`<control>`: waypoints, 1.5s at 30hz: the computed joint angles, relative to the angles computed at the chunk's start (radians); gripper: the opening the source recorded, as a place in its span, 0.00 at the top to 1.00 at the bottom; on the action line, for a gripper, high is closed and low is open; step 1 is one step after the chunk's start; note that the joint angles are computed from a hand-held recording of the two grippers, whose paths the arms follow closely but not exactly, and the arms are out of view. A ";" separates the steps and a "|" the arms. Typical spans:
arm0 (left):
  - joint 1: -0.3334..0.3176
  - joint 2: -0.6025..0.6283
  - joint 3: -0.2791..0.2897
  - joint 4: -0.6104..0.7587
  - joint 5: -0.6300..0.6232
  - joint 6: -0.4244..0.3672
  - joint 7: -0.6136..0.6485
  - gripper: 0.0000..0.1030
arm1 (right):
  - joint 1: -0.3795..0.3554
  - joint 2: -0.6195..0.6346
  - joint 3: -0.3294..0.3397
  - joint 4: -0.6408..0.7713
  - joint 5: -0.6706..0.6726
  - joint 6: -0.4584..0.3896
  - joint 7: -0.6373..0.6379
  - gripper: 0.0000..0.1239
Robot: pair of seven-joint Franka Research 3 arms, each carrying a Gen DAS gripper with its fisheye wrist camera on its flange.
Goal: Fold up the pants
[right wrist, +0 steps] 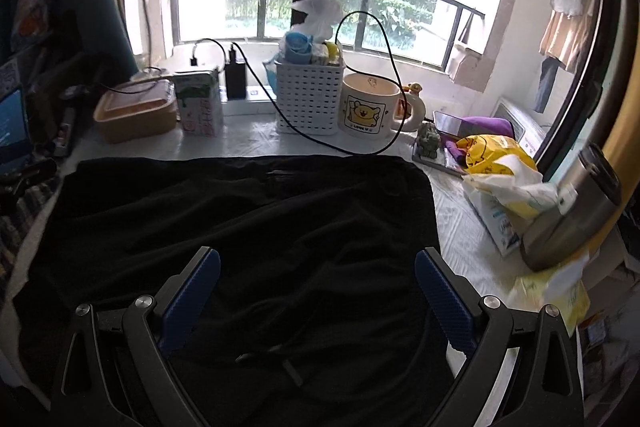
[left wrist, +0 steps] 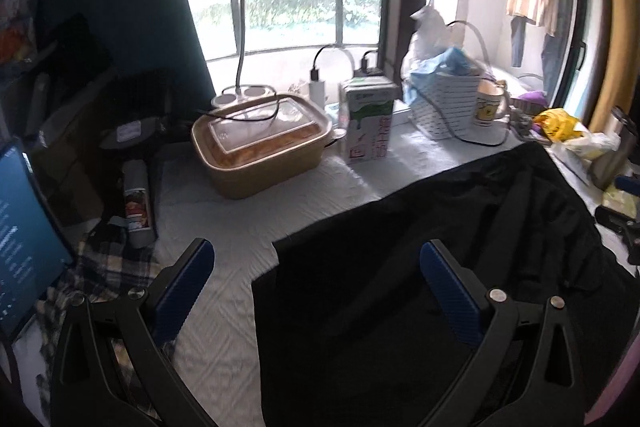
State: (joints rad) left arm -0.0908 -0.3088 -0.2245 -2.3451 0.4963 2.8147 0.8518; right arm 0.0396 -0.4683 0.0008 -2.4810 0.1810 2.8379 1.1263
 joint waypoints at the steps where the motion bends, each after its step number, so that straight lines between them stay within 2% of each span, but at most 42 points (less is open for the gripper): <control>1: -0.001 0.019 0.009 0.009 -0.007 0.002 0.013 0.01 | -0.009 0.020 0.006 0.009 -0.015 0.018 -0.004 0.20; 4: -0.013 0.069 0.042 0.027 -0.052 0.006 0.072 0.01 | -0.063 0.102 0.034 0.060 -0.095 0.053 -0.001 0.20; 6: -0.012 0.090 0.057 0.030 -0.080 0.006 0.101 0.01 | -0.064 0.156 0.017 0.106 -0.115 0.051 -0.024 0.20; 9: -0.017 0.120 0.079 0.037 -0.143 -0.012 0.158 0.01 | -0.030 0.245 -0.038 0.197 -0.076 0.001 -0.101 0.20; 11: -0.037 0.132 0.102 0.033 -0.232 -0.010 0.231 0.04 | -0.006 0.295 -0.072 0.252 -0.012 -0.036 -0.172 0.20; 13: -0.045 0.143 0.109 0.034 -0.290 -0.008 0.282 0.07 | -0.017 0.367 -0.085 0.337 0.022 -0.087 -0.187 0.20; 15: -0.052 0.160 0.113 0.046 -0.348 -0.017 0.330 0.13 | -0.026 0.415 -0.095 0.401 0.082 -0.123 -0.215 0.21; 17: -0.065 0.182 0.118 0.068 -0.426 -0.041 0.398 0.26 | -0.040 0.459 -0.099 0.463 0.138 -0.171 -0.237 0.21; 18: -0.082 0.201 0.129 0.086 -0.513 -0.057 0.483 0.29 | -0.049 0.484 -0.100 0.496 0.158 -0.194 -0.242 0.21; 19: -0.100 0.214 0.142 0.100 -0.587 -0.075 0.553 0.38 | -0.059 0.506 -0.100 0.526 0.177 -0.218 -0.246 0.21; 21: -0.075 0.229 0.115 0.112 -0.591 -0.067 0.567 0.43 | -0.075 0.550 -0.100 0.580 0.196 -0.263 -0.224 0.28; 22: -0.070 0.235 0.109 0.120 -0.600 -0.067 0.578 0.55 | -0.080 0.571 -0.099 0.598 0.190 -0.271 -0.207 0.33; 23: -0.074 0.240 0.110 0.127 -0.666 -0.067 0.632 0.71 | -0.082 0.577 -0.095 0.600 0.187 -0.268 -0.201 0.34; 25: -0.074 0.245 0.109 0.138 -0.771 -0.072 0.702 0.80 | -0.082 0.594 -0.088 0.607 0.172 -0.255 -0.190 0.36; 26: -0.069 0.243 0.103 0.134 -0.773 -0.057 0.700 0.87 | -0.081 0.600 -0.084 0.607 0.168 -0.255 -0.187 0.37; 27: -0.063 0.236 0.095 0.125 -0.745 -0.035 0.681 0.89 | -0.082 0.602 -0.079 0.606 0.173 -0.252 -0.194 0.39; 29: -0.052 0.217 0.081 0.104 -0.668 0.021 0.631 0.93 | -0.081 0.604 -0.068 0.600 0.189 -0.254 -0.221 0.59; 30: -0.045 0.211 0.076 0.101 -0.622 0.037 0.596 0.93 | -0.078 0.602 -0.066 0.594 0.191 -0.244 -0.223 0.60; 32: -0.023 0.200 0.066 0.099 -0.507 0.082 0.503 0.94 | -0.075 0.588 -0.056 0.578 0.217 -0.221 -0.254 0.70; 36: 0.025 0.184 0.056 0.110 -0.301 0.204 0.356 0.95 | -0.053 0.529 -0.047 0.520 0.230 -0.120 -0.296 0.70; 40: 0.119 0.207 0.015 0.161 -0.049 0.304 0.171 0.95 | -0.035 0.511 -0.049 0.511 0.235 -0.037 -0.289 0.70; 41: 0.133 0.215 0.010 0.172 -0.009 0.312 0.143 0.95 | -0.033 0.515 -0.051 0.516 0.235 -0.028 -0.279 0.70; 42: 0.112 0.234 0.030 0.191 -0.039 0.295 0.183 0.95 | -0.031 0.525 -0.053 0.526 0.224 -0.027 -0.255 0.70; 43: 0.070 0.246 0.061 0.204 -0.111 0.253 0.253 0.95 | -0.030 0.536 -0.056 0.535 0.213 -0.028 -0.233 0.70; 45: 0.057 0.260 0.073 0.215 -0.132 0.186 0.259 0.95 | -0.023 0.560 -0.065 0.539 0.145 -0.016 -0.159 0.70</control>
State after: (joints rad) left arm -0.0336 -0.0492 -0.1516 -2.1306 0.3640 3.0012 1.1111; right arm 0.0168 0.0915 -0.0645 -1.9423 0.3260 2.8219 0.9672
